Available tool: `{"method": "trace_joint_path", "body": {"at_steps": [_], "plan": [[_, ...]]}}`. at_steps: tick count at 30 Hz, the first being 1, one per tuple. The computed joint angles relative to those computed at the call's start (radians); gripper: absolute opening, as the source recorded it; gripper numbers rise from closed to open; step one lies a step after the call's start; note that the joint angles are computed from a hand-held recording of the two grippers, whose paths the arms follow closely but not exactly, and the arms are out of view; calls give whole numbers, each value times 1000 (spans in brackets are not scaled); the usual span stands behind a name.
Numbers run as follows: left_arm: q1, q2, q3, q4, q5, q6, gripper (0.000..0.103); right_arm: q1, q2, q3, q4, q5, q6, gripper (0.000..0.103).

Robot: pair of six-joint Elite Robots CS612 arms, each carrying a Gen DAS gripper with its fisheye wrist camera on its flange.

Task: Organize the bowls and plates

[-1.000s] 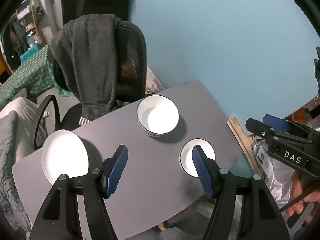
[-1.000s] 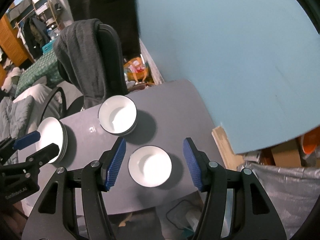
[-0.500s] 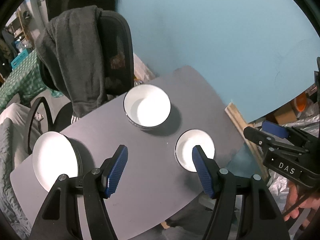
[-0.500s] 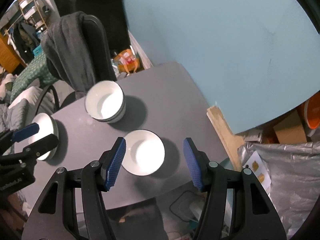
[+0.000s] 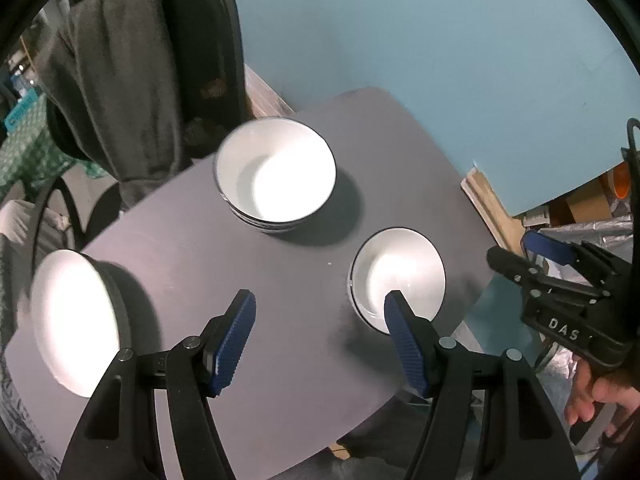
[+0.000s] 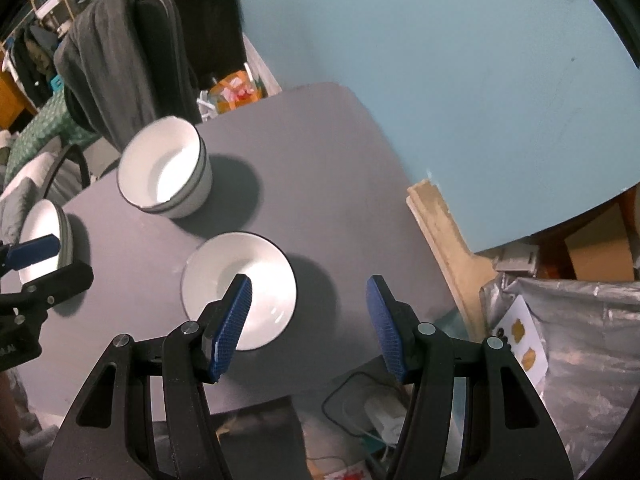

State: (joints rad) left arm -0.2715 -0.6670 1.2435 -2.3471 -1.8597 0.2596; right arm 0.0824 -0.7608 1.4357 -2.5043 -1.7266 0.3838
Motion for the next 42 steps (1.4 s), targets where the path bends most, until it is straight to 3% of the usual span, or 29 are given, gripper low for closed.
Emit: {"method": "trace_joint_path", "body": {"at_steps": [8,15,27,36,40,42], "plan": [[-15,47,-18,18,8,-4,68,-33,37,7,-26,147,-6,58],[-27,89,-51,53,23,-23,68,-53,79,-11,-9,226,4,58],[-46,119,-64,67,55,-10,68,-68,116,-25,4,264,8,58],[-48,129,-67,78,44,-46,68,-74,121,-25,11,288,4,58],[-51,138,-77,89,49,-55,67,-75,134,-46,32,305,-11,43],[-49,145,-91,110,43,-62,56,-76,135,-49,38,316,-17,36]]}}
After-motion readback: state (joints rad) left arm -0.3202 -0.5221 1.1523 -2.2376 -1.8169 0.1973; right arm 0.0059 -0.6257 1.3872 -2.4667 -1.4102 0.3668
